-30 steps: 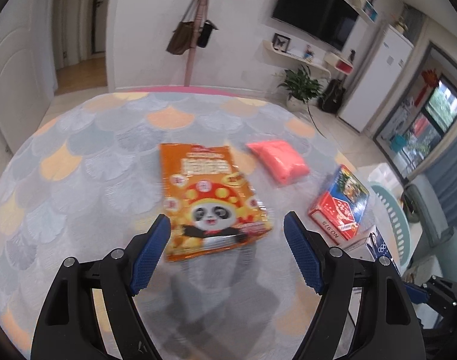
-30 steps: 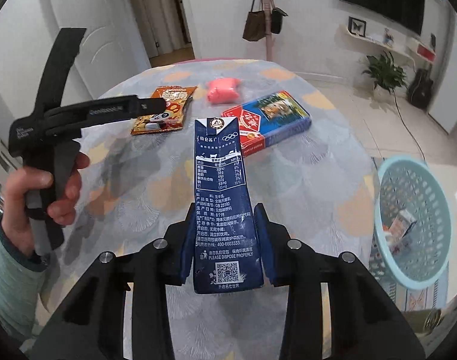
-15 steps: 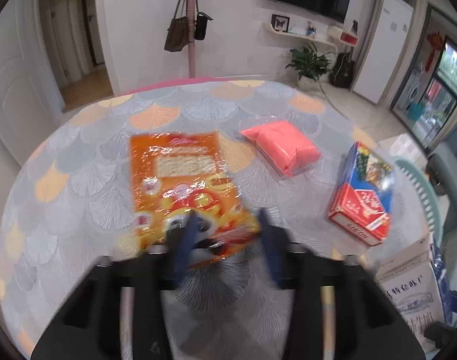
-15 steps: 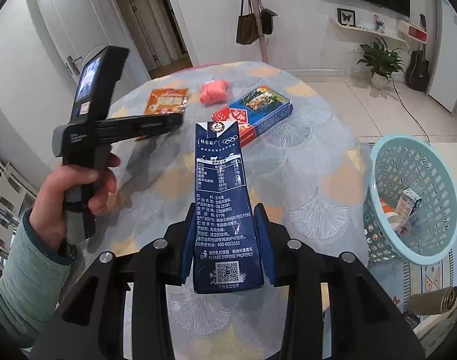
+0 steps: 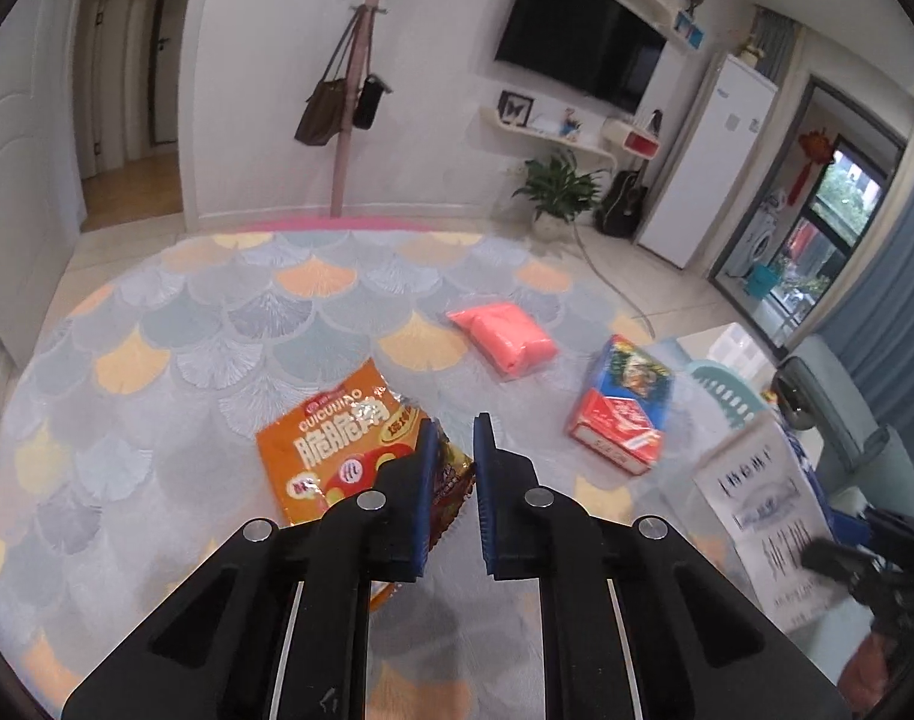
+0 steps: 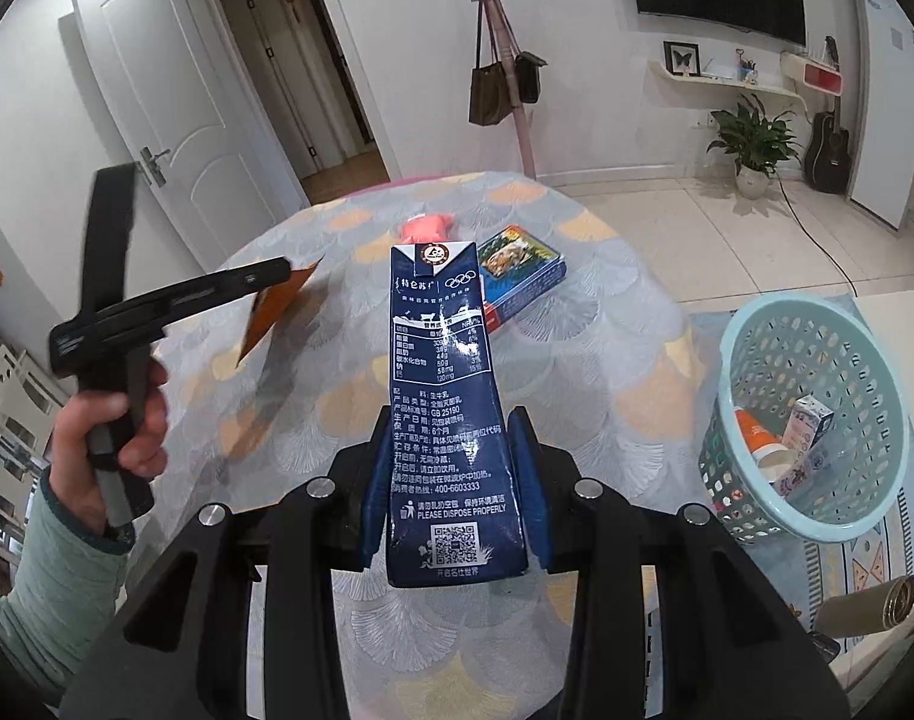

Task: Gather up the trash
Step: 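Grasp the blue milk carton with the right tool while the left tool grasps the orange snack bag, then carry the carton and snack bag over the blue basket and release both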

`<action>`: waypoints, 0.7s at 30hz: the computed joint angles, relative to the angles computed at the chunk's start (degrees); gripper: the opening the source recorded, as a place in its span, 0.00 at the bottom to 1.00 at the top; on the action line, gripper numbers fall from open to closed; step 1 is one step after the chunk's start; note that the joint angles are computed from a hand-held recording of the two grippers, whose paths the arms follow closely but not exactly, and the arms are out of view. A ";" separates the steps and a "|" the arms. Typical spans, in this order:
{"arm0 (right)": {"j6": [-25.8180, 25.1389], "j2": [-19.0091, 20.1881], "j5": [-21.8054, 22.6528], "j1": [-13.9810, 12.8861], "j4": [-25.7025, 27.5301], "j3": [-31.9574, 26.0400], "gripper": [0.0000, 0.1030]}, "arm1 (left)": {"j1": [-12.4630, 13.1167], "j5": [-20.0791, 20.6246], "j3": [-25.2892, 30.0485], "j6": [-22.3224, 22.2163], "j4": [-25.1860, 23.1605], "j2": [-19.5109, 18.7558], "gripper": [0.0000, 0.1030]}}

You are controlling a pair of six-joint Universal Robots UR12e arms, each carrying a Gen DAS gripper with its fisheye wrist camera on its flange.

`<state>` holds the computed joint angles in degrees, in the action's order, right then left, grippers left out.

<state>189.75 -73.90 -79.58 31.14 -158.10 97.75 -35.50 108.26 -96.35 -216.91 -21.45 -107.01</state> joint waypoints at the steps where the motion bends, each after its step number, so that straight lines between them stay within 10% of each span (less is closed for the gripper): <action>1: 0.26 -0.07 -0.04 -0.12 -0.25 0.04 0.33 | -0.01 -0.16 -0.11 0.37 0.41 0.20 0.09; 21: 6.08 -2.62 -6.05 -3.33 -5.60 3.28 0.33 | -3.12 -7.69 10.04 11.95 7.20 -4.50 0.08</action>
